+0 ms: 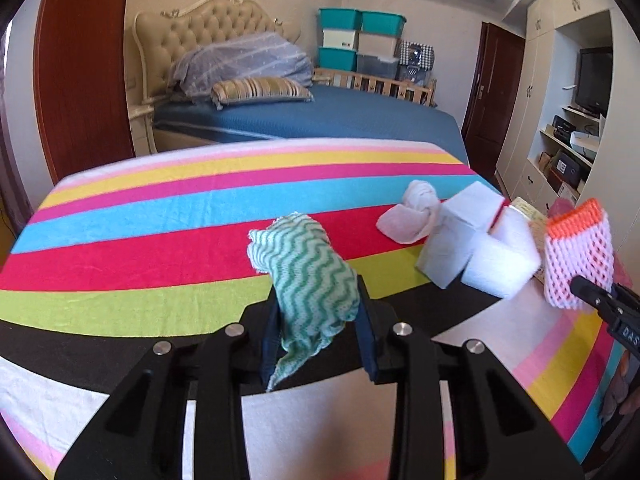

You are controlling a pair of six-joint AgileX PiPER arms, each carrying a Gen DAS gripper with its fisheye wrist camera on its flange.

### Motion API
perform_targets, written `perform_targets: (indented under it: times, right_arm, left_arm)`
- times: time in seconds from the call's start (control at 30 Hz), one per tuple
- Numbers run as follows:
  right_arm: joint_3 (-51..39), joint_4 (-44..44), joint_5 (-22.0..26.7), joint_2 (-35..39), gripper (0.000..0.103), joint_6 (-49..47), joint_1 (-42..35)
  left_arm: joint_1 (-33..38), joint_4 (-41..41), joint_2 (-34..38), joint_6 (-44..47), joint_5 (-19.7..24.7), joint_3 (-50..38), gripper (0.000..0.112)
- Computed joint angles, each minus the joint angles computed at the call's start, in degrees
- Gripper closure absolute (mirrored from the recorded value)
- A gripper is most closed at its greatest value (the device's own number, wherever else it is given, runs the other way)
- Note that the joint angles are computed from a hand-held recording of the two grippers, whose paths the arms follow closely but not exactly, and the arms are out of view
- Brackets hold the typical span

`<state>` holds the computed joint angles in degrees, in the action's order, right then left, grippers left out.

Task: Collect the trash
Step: 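Grasp the green striped cloth with the left tool while the right tool grasps the pink foam net, then carry cloth and foam net over the pink bin and open both tools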

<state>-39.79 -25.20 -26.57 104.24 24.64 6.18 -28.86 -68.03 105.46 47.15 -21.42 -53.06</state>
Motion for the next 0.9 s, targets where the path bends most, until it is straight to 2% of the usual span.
perform_targets:
  times: [0.17,0.27,0.4,0.5,0.77,0.9]
  right_arm:
    - [2.4,2.9,-3.7,-0.7,0.061,-1.9,-0.6]
    - [4.4,7.0,-6.7,-1.3,0.061,-5.0,-0.4]
    - [6.2,10.2,-8.6,-1.9,0.061,-7.1,0.6]
    - [7.3,15.5,-8.9,-2.7,0.061,-12.1,2.7]
    - [9.2,17.6,-9.5,-4.2,0.061,-13.3,4.7]
    - [10.2,18.8,-9.8,-4.8,0.061,-14.2,5.9]
  left_arm:
    - [-5.7,-0.1,-0.4,0.9,-8.2,1.7,0.080]
    - [-6.7,1.4,-0.7,-0.2,-10.1,2.5,0.080]
    - [-7.3,1.1,-0.6,0.9,-10.7,2.3,0.080]
    - [-7.3,2.6,-0.8,-0.2,-11.3,3.1,0.080]
    - [-9.3,5.3,-1.1,-3.0,-13.6,5.0,0.080]
    - [-9.8,6.6,-1.5,-4.3,-13.0,5.7,0.080]
